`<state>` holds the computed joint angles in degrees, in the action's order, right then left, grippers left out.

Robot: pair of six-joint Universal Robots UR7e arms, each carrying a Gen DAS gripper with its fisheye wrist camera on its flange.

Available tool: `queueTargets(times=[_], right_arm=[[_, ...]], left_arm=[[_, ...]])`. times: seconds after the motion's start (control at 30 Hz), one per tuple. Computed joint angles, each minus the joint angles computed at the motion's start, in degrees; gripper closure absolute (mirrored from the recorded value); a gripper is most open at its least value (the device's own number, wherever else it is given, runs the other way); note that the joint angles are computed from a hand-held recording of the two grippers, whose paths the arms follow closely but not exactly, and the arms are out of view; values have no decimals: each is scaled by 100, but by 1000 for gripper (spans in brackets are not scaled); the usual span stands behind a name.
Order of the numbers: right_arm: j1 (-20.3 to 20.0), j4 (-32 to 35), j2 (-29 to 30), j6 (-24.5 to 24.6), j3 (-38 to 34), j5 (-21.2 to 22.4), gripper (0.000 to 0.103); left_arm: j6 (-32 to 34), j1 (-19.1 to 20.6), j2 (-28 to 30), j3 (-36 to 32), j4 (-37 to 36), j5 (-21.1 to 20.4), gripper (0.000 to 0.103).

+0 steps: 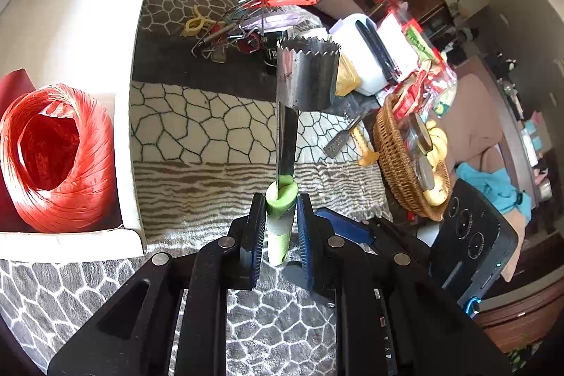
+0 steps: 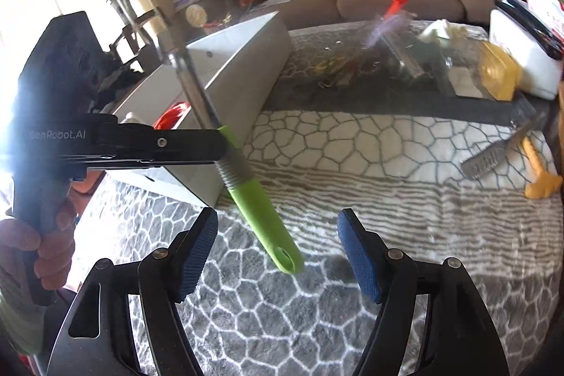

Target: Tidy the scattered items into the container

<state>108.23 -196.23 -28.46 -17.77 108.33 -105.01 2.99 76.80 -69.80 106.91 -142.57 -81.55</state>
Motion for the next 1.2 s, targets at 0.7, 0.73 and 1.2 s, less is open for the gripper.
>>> queueTargets(times=[0.7,0.73,1.2], right_arm=[[-95,1042,189,1144,-442,-697,65],[-102,981,140,1220,-392,-785,63],[-321,231,-362,1391,233,-153,48]], left_arm=[[132,-97,137,358,144,1360,78],[192,-154,196,452,22,1574,78],[163,-192,388,506,-447,1256,84]])
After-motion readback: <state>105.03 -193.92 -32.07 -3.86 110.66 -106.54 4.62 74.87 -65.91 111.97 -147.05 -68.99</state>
